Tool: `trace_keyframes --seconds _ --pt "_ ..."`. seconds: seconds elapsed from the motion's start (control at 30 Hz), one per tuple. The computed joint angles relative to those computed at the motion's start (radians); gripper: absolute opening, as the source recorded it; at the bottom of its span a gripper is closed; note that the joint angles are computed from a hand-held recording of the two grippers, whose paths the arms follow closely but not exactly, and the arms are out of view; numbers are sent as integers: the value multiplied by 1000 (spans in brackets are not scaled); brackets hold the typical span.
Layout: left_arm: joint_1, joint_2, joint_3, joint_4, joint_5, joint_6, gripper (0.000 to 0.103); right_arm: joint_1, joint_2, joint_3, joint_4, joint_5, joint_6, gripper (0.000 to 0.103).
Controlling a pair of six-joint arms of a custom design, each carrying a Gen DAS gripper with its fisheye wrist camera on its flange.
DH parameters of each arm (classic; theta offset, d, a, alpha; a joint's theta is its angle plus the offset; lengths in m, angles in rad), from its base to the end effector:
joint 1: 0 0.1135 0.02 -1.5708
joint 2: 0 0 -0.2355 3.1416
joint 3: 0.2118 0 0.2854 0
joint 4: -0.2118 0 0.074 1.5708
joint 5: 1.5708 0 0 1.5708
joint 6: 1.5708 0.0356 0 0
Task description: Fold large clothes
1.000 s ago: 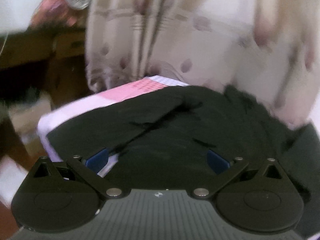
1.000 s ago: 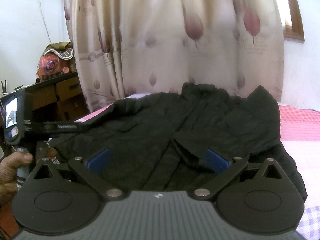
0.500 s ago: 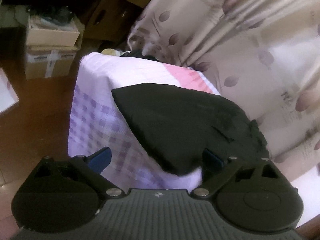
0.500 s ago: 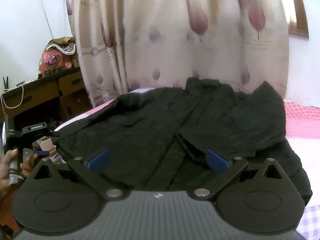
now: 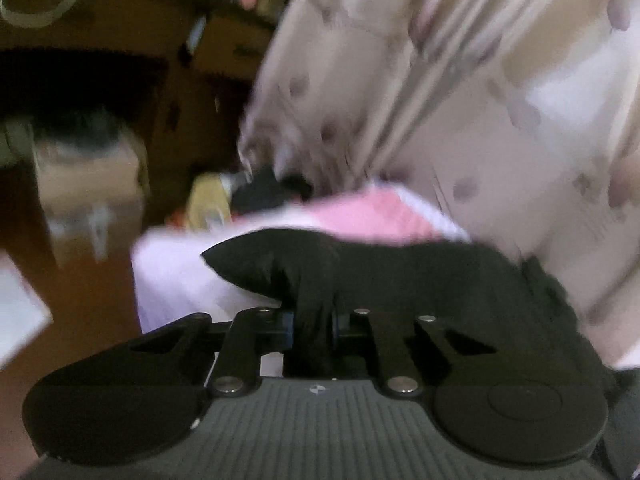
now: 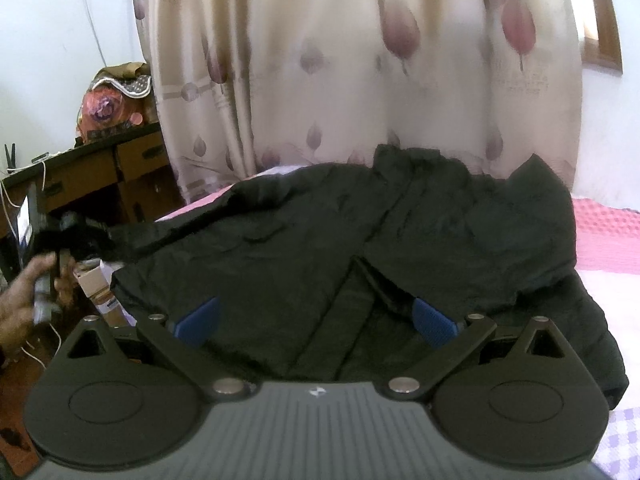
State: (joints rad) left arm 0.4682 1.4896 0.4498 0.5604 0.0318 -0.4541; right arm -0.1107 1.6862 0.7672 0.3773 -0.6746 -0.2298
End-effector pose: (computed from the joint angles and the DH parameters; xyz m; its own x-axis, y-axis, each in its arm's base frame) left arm 0.2603 0.1304 0.0875 -0.1831 -0.5839 -0.7909 -0.5633 0.7217 -0.4024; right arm 0.3516 -0.0167 0.1095 -0.3975 -0.1348 -0.9077 -0.5506 0.8263 0.1184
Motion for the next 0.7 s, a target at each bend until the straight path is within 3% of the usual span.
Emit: trace_keyframes --seconds 0.2,0.3,0.33,0.37,0.4,0.43,0.47,0.53,0.7 --pt "33 69 188 -86 -96 68 16 -3 23 11 2 -5 -4 103" --pt "12 154 281 -138 -173 84 22 -14 51 36 -14 -25 11 103" --pt "6 169 288 -138 -198 81 34 -21 60 43 -14 -32 16 103" --pt "2 173 291 -145 -217 74 56 -31 74 58 -13 -36 23 103" --pt "-9 169 277 -127 -244 54 67 -40 86 68 -4 -36 28 103" --pt "-16 156 247 -88 -265 37 86 -48 96 77 6 -32 31 103" --pt "-28 130 206 -40 -292 27 92 -57 113 93 20 -25 33 103" --pt "-70 69 137 25 -336 53 92 -73 160 139 44 -12 17 103" --pt "-197 -103 48 -3 -318 23 101 -47 279 260 49 45 -67 103"
